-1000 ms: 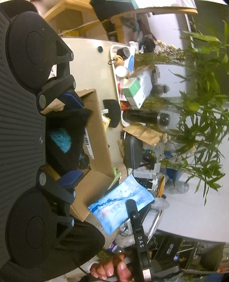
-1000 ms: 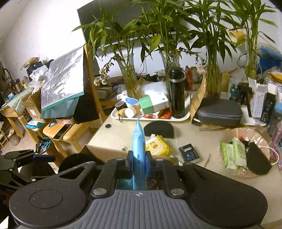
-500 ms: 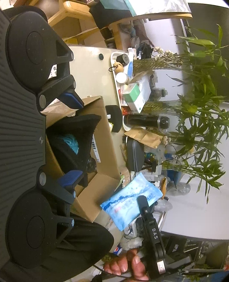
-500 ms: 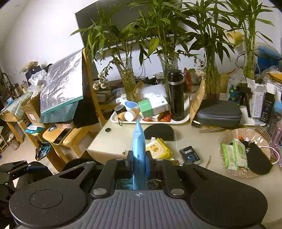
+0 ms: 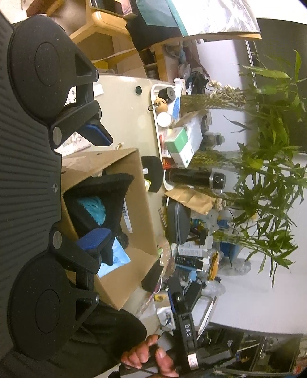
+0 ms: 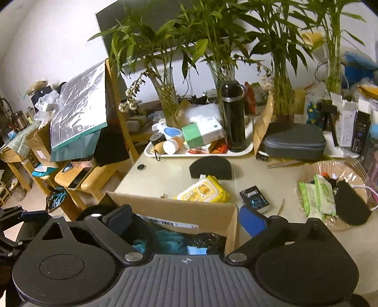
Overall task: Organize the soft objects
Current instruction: 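Withdraw both tools from the box back toward the table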
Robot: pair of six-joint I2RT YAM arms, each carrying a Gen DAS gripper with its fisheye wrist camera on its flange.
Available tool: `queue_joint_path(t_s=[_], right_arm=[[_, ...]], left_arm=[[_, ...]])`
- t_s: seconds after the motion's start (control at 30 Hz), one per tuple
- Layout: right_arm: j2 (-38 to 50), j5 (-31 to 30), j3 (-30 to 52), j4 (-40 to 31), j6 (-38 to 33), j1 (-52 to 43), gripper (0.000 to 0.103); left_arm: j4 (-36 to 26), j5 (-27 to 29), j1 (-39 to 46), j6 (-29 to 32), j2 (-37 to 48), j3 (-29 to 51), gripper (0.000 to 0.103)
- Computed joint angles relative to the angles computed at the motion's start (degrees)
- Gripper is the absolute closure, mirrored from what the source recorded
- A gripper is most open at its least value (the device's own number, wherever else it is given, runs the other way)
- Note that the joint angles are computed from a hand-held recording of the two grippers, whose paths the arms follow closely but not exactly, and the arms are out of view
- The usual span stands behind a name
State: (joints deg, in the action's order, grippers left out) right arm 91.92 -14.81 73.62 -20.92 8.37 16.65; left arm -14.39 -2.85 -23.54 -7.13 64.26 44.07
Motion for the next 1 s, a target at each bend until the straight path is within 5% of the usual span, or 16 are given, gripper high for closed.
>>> queue_joint_path(t_s=[1.0], right_arm=[[2.8,4.6,0.7,-2.0,-2.2,1.0,0.0]], left_arm=[[0.9,-1.8,2.1,0.3,5.3,3.7,0.027]])
